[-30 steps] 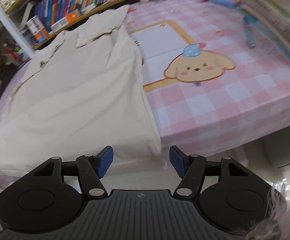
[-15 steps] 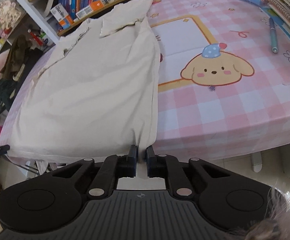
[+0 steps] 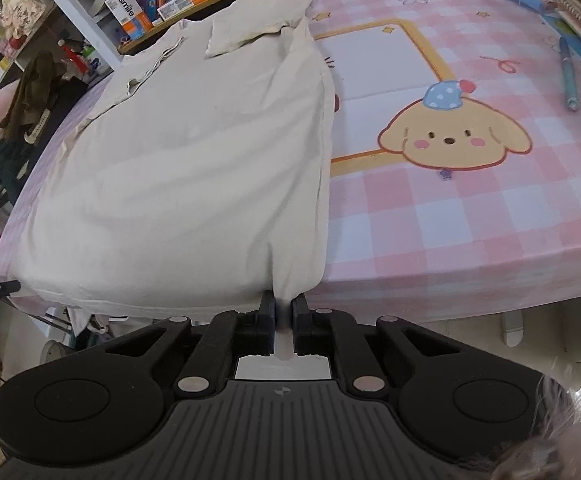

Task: Fold clothes
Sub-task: 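Grasp the hem with the left gripper while the right gripper grasps the hem, then lift the hem with both grippers and fold it up toward the collar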

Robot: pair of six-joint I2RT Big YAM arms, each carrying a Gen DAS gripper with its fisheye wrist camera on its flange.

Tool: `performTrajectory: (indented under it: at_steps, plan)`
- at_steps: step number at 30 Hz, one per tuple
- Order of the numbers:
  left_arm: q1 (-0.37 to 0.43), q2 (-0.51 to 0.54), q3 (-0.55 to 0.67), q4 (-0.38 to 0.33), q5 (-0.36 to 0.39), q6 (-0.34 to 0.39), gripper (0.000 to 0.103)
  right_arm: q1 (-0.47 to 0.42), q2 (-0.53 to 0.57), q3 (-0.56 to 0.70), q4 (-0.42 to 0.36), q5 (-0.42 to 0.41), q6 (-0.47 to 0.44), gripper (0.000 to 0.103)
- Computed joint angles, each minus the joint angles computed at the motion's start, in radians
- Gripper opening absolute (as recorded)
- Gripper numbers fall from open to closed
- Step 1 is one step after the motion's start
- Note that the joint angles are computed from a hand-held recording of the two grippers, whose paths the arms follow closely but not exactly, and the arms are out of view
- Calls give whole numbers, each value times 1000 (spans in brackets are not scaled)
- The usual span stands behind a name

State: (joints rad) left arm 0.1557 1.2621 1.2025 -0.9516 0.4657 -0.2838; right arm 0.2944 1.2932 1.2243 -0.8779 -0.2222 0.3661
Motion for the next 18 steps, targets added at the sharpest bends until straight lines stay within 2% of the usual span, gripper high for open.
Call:
performTrajectory:
  at_steps: [4, 10, 18]
  plan:
    - [-1, -46, -17, -5, 28, -6, 3, 5, -41, -5, -19, 3, -6, 7]
    - [5, -92, -36, -67, 75, 14, 3, 8, -118, -15, -72, -4, 10, 7]
    - [48, -151, -82, -221, 130, 106, 3, 1, -191, -37, -199, -29, 27, 7]
